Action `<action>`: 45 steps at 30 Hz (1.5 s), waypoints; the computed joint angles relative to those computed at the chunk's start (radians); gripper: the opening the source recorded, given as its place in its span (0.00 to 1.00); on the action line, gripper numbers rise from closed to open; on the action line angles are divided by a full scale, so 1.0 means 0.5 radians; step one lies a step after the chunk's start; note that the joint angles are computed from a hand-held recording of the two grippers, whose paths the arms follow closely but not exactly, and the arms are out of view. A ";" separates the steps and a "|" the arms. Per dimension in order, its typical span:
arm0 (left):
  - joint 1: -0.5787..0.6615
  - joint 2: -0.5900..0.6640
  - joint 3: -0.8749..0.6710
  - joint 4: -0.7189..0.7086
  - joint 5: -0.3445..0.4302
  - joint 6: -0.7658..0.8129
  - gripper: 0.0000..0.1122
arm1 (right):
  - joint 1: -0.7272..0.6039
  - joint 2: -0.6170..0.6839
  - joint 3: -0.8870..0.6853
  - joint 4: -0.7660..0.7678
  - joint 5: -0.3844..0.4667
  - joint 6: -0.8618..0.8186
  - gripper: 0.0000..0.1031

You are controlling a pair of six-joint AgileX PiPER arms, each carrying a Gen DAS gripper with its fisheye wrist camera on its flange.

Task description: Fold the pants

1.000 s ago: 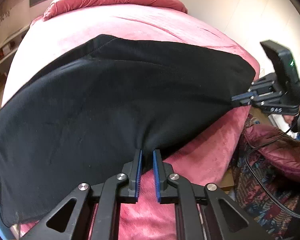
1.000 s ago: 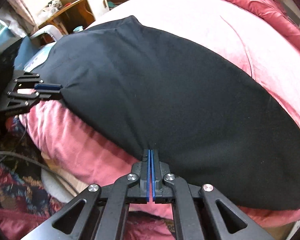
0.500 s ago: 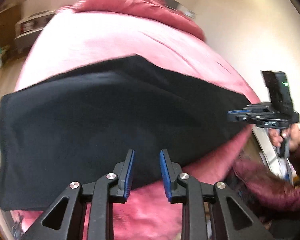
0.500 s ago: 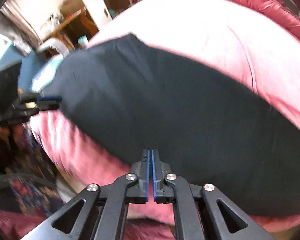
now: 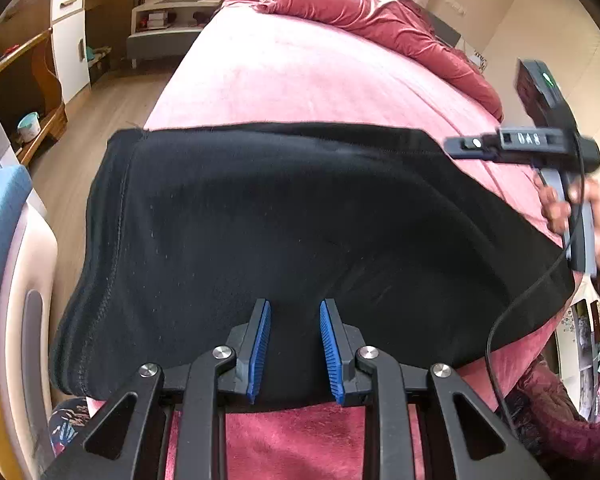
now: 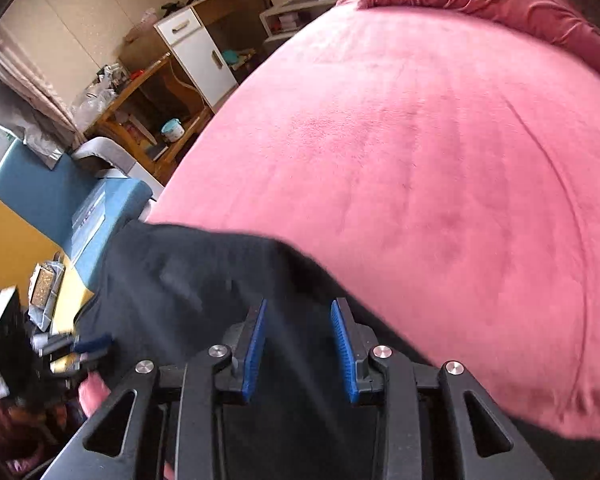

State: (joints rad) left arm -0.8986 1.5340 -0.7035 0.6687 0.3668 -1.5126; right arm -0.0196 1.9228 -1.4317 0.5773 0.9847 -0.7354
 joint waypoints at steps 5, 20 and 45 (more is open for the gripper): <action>0.004 0.041 -0.002 -0.056 0.004 0.028 0.23 | 0.139 0.244 -0.249 -0.087 0.132 0.050 0.10; -0.083 0.170 -0.259 -0.042 0.258 -0.057 0.24 | 0.265 0.144 0.032 -0.192 -0.418 0.206 0.28; -0.400 0.305 -0.553 0.101 1.034 -0.471 0.31 | 0.233 -0.521 1.038 -0.086 -0.897 0.193 0.55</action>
State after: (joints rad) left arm -1.0986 1.6867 -0.9799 0.7191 0.8839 -1.7483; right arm 0.0967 1.6623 -0.9129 0.5344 0.5361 -0.6390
